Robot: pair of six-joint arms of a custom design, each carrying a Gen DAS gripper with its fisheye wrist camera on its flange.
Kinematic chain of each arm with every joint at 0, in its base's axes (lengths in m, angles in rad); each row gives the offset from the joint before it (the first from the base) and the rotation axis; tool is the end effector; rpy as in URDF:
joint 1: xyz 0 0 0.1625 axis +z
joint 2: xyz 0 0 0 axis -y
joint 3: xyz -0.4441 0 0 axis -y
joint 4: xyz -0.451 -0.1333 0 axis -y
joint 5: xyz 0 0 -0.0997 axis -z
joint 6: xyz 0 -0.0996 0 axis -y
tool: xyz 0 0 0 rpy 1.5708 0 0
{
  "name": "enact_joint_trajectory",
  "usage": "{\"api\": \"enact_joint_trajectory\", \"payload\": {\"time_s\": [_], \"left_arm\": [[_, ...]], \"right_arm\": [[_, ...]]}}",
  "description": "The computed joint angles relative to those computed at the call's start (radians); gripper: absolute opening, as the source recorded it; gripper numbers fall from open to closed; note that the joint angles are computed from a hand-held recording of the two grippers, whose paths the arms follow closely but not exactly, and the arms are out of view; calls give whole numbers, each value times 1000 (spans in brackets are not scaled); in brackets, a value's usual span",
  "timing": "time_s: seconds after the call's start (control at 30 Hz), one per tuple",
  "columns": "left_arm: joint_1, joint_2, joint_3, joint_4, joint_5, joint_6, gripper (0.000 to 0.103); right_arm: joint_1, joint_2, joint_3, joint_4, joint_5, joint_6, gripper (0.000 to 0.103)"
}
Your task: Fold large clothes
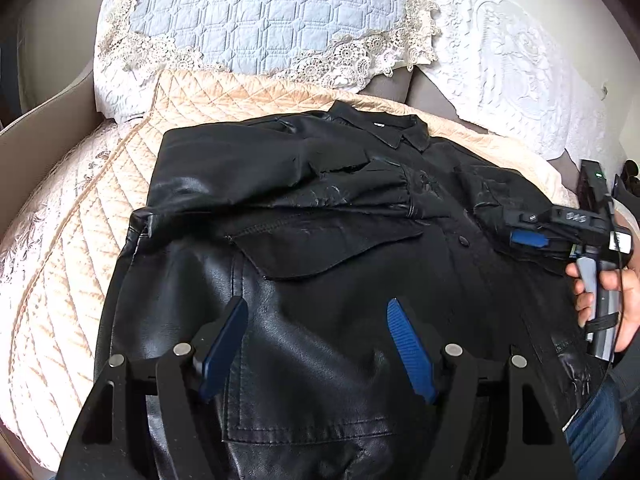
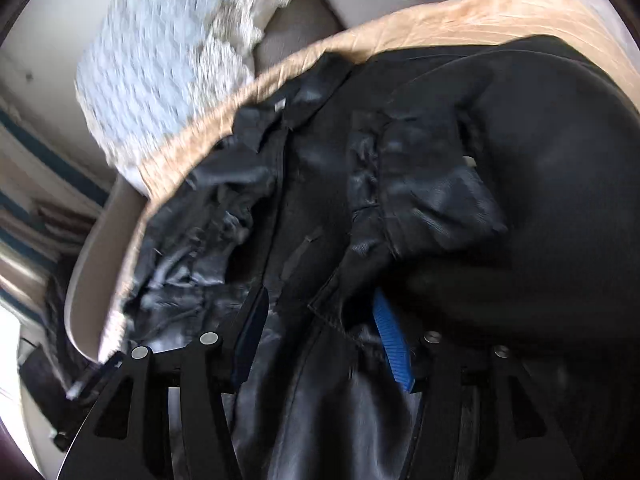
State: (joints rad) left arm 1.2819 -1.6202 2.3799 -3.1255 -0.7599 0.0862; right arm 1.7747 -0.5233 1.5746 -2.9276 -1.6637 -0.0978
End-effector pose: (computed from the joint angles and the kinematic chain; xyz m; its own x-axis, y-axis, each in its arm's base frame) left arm 0.0762 -0.4648 0.3186 -0.7876 -0.2409 -0.5672 0.2683 0.6946 -0.6675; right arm 0.2700 -0.6932 -0.0717 -0.9572 -0.2647 0.1174 -0.2880 0.9125 -0.2907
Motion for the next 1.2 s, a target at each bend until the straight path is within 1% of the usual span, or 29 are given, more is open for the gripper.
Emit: {"api": "enact_joint_trajectory", "payload": {"time_s": [0.07, 0.13, 0.17, 0.23, 0.27, 0.33, 0.37, 0.4, 0.43, 0.5, 0.53, 0.57, 0.63, 0.67, 0.7, 0.73, 0.77, 0.83, 0.87, 0.93, 0.97, 1.03, 1.07, 1.1, 1.13, 1.2], "left_arm": [[6, -1, 1, -3, -16, -1, 74], [10, 1, 2, -4, -27, -7, 74], [12, 1, 2, -4, -34, -12, 74], [14, 1, 3, -1, -43, -22, 74], [14, 1, 3, -1, -45, -23, 74], [11, -2, 3, -5, -44, -18, 74], [10, -5, 3, -9, -43, -11, 74], [9, -9, 0, -11, -40, -3, 74], [7, -14, -1, -15, -34, 3, 74], [10, -21, -13, -22, -22, 13, 74], [13, -22, -20, -26, -18, 18, 74], [18, -22, -29, -30, -14, 22, 74], [29, -18, -44, -37, -10, 27, 74], [37, -16, -52, -37, -10, 29, 74], [42, -14, -58, -34, -9, 27, 74], [48, -14, -62, -29, -8, 24, 74], [52, -16, -63, -24, -9, 18, 74], [58, -20, -61, -23, -10, 15, 74], [61, -21, -60, -23, -10, 17, 74], [68, -17, -61, -23, -10, 21, 74], [75, -12, -63, -22, -14, 25, 74], [94, 12, -77, -14, -14, 29, 74], [105, 28, -87, -3, -5, 18, 74], [119, 37, -95, 13, -16, 5, 74], [135, 44, -102, 27, -33, -7, 74], [137, 50, -105, 26, -31, -10, 74]], "right_arm": [[-11, -21, 28, -78, 10, 52, 60], [-19, -26, 20, -94, -14, 111, 61], [-20, -19, -1, -77, -48, 154, 61], [-27, -5, -36, -37, -76, 214, 61], [-26, 8, -57, -18, -90, 233, 61], [-14, 36, -106, 19, -135, 236, 61], [-8, 45, -118, 22, -148, 231, 50], [-3, 53, -134, 28, -142, 225, 32], [0, 50, -131, 23, -131, 211, 7], [27, 62, -145, -1, -101, 157, 7], [38, 69, -152, 1, -72, 128, 7], [50, 76, -164, 28, -27, 76, 8], [69, 89, -190, 112, 27, -14, 12], [78, 91, -192, 142, 46, -61, 20], [83, 91, -185, 134, 45, -80, 25], [86, 87, -172, 113, 50, -94, 31], [83, 81, -158, 89, 66, -97, 32], [69, 69, -130, 28, 87, -72, 32], [61, 61, -112, -9, 72, -51, 32], [61, 76, -126, -20, 6, -27, 32], [57, 82, -136, -4, -39, -19, 32], [55, 92, -145, 23, -96, -11, 32], [51, 107, -164, 65, -121, -6, 32], [47, 119, -182, 122, -132, -2, 32], [44, 131, -186, 138, -146, -5, 32], [58, 132, -176, 106, -173, -36, 32]]}}
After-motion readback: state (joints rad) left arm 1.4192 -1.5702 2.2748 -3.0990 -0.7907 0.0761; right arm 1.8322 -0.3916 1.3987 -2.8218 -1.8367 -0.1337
